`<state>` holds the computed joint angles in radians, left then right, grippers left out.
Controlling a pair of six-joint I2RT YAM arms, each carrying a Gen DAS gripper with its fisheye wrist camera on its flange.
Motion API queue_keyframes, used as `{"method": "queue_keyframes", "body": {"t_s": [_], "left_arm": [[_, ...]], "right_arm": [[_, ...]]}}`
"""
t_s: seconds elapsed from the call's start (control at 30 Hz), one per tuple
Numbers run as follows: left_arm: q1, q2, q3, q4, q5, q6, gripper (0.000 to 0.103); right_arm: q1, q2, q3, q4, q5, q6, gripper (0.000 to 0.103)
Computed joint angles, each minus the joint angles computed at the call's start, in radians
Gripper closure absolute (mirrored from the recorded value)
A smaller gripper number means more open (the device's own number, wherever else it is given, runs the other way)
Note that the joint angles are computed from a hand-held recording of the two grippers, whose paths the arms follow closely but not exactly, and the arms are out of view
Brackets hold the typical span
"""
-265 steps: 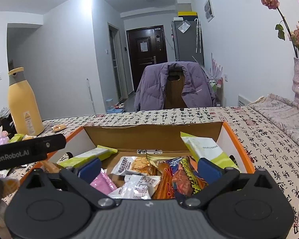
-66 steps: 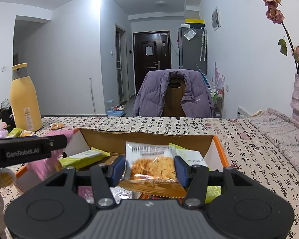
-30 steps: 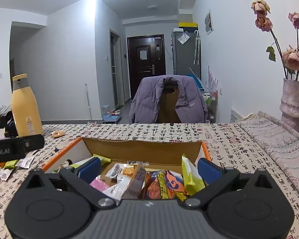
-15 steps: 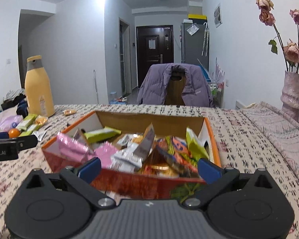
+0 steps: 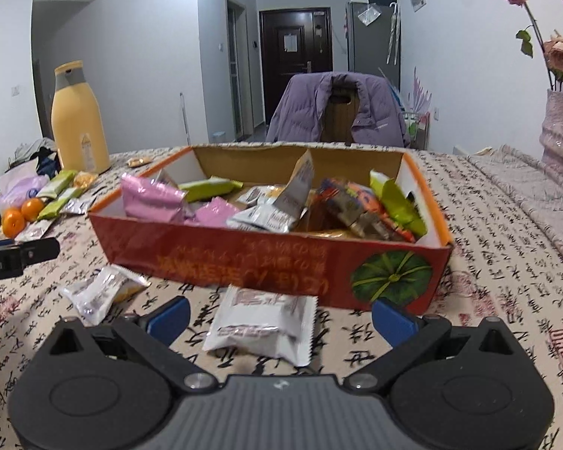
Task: Organize snacks
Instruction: 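Withdraw both tools from the box toward the white wrappers on the table, then grasp a white wrapper with the right gripper while the left grasps another white wrapper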
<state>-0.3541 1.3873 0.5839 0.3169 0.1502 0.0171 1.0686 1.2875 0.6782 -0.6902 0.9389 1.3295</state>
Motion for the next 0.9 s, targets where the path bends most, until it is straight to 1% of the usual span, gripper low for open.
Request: {"method": "queue_keyframes", "body": {"t_s": [0.07, 0.17, 0.37, 0.47, 0.57, 0.67, 0.9], "left_arm": [[0.008, 0.013, 0.011, -0.019, 0.018, 0.001, 0.0], [0.014, 0.021, 0.008, -0.011, 0.041, 0.005, 0.0], [0.032, 0.057, 0.033, -0.034, 0.083, -0.005, 0.0], [0.037, 0.061, 0.036, -0.038, 0.094, -0.009, 0.0], [0.039, 0.065, 0.042, -0.047, 0.1, -0.011, 0.0], [0.044, 0.068, 0.047, -0.055, 0.11, -0.014, 0.0], [0.047, 0.069, 0.048, -0.059, 0.12, -0.015, 0.0]], "right_arm": [[0.0, 0.021, 0.011, 0.012, -0.007, -0.014, 0.0], [-0.022, 0.043, 0.021, 0.044, -0.028, -0.051, 0.0], [-0.088, 0.098, 0.043, 0.126, -0.084, -0.155, 0.0], [-0.136, 0.134, 0.058, 0.15, -0.127, -0.19, 0.0], [-0.188, 0.183, 0.088, 0.134, -0.18, -0.208, 0.0], [-0.222, 0.172, 0.066, 0.181, -0.22, -0.224, 0.0], [-0.243, 0.171, 0.047, 0.229, -0.211, -0.253, 0.0]]}}
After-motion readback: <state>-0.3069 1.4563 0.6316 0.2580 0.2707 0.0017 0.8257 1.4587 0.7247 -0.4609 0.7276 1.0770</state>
